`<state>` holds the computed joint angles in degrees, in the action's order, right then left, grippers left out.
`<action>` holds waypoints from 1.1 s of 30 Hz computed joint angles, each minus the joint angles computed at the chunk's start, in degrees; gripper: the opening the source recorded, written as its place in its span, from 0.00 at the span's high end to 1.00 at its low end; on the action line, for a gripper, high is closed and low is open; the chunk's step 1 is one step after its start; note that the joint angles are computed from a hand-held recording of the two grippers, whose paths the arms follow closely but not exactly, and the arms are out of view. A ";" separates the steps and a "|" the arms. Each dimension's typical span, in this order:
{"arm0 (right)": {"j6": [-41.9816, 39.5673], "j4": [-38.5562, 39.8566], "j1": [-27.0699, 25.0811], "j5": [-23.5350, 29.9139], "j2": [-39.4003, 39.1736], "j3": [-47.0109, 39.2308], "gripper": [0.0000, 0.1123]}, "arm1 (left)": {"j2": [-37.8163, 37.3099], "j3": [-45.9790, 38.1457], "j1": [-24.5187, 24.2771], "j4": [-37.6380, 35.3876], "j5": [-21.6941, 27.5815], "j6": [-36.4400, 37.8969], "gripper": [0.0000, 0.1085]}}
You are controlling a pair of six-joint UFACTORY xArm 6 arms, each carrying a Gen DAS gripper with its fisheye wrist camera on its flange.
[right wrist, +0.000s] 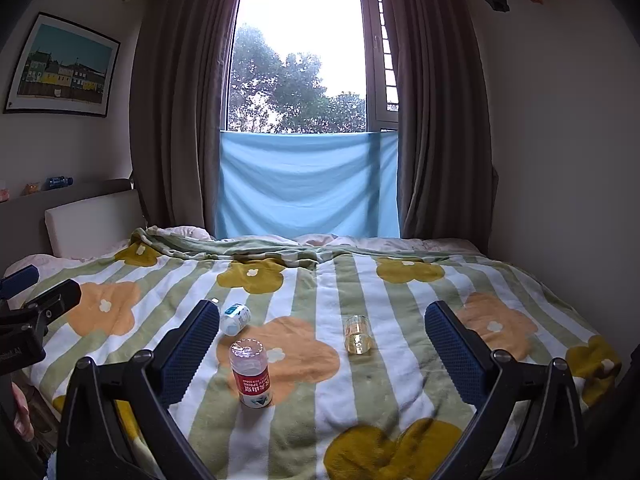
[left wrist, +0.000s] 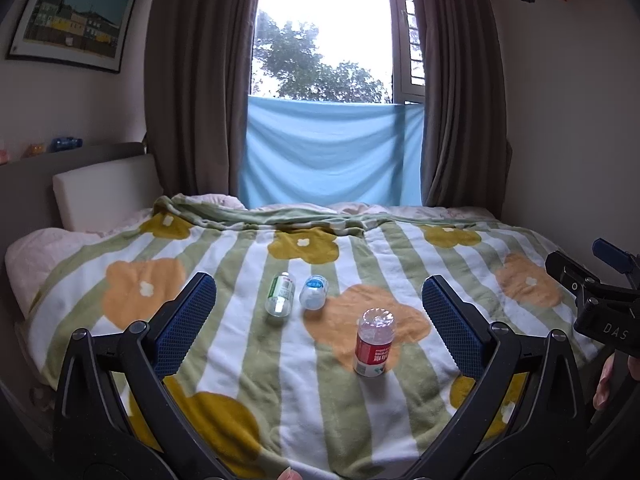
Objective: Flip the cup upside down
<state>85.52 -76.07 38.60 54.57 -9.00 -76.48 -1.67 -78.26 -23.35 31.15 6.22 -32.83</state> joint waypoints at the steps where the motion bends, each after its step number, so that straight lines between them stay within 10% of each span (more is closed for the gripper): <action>1: 0.06 0.19 0.08 0.09 -0.09 0.00 0.09 | -0.09 0.03 0.00 0.48 -0.05 -0.27 0.05; 33: 0.40 0.45 -0.50 0.15 -1.03 0.54 0.09 | 1.53 -3.07 -1.18 1.97 3.27 -0.18 0.05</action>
<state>85.92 -75.61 38.10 54.72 -10.02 -75.94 -0.14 -81.33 -24.53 33.12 9.50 -33.00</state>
